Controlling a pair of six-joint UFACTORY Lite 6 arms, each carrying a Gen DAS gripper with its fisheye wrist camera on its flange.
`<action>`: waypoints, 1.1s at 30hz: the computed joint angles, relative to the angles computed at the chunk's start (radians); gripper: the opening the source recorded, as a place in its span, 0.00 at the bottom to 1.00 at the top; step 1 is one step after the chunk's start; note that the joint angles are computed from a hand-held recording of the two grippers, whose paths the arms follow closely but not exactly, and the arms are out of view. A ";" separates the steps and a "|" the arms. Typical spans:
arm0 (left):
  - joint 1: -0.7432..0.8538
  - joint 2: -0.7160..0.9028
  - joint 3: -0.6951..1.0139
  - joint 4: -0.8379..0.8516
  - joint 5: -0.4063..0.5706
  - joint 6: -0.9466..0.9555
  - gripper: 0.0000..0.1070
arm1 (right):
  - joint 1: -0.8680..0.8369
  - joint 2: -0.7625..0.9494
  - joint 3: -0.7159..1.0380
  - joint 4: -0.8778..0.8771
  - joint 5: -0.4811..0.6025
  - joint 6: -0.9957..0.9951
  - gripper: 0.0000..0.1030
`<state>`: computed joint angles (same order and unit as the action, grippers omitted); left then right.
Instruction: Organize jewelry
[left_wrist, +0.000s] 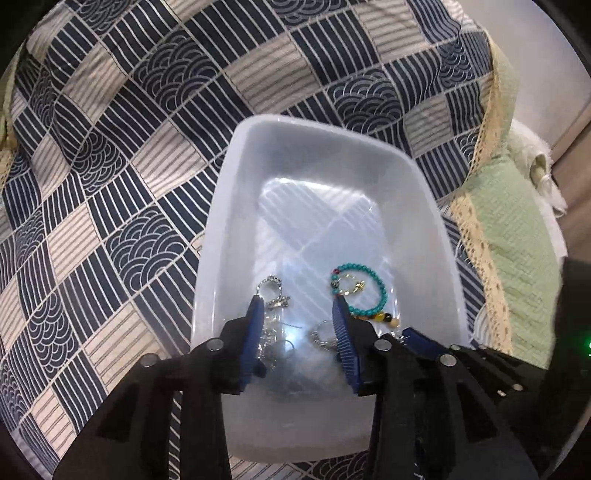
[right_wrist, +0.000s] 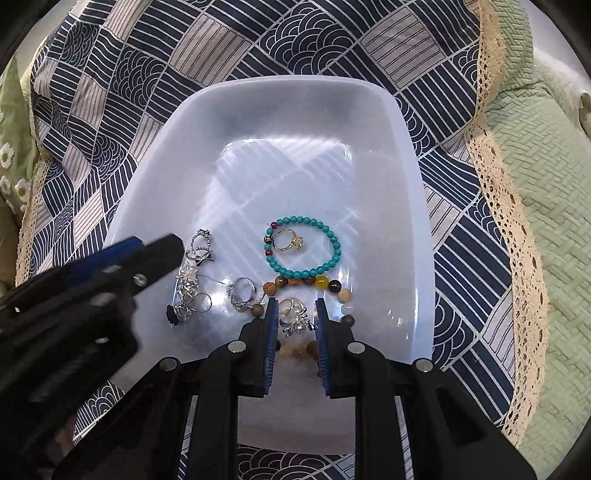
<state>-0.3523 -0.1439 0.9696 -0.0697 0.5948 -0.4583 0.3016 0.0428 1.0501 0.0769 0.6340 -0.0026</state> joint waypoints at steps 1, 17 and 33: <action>0.001 -0.005 0.001 -0.001 0.003 0.001 0.36 | -0.001 0.004 0.002 -0.001 -0.001 0.001 0.20; 0.023 -0.105 -0.018 0.053 0.049 -0.073 0.54 | -0.032 -0.086 -0.027 -0.022 -0.017 0.021 0.66; 0.142 -0.447 -0.078 -0.084 0.218 0.074 0.89 | 0.042 -0.410 -0.202 -0.045 -0.018 0.149 0.92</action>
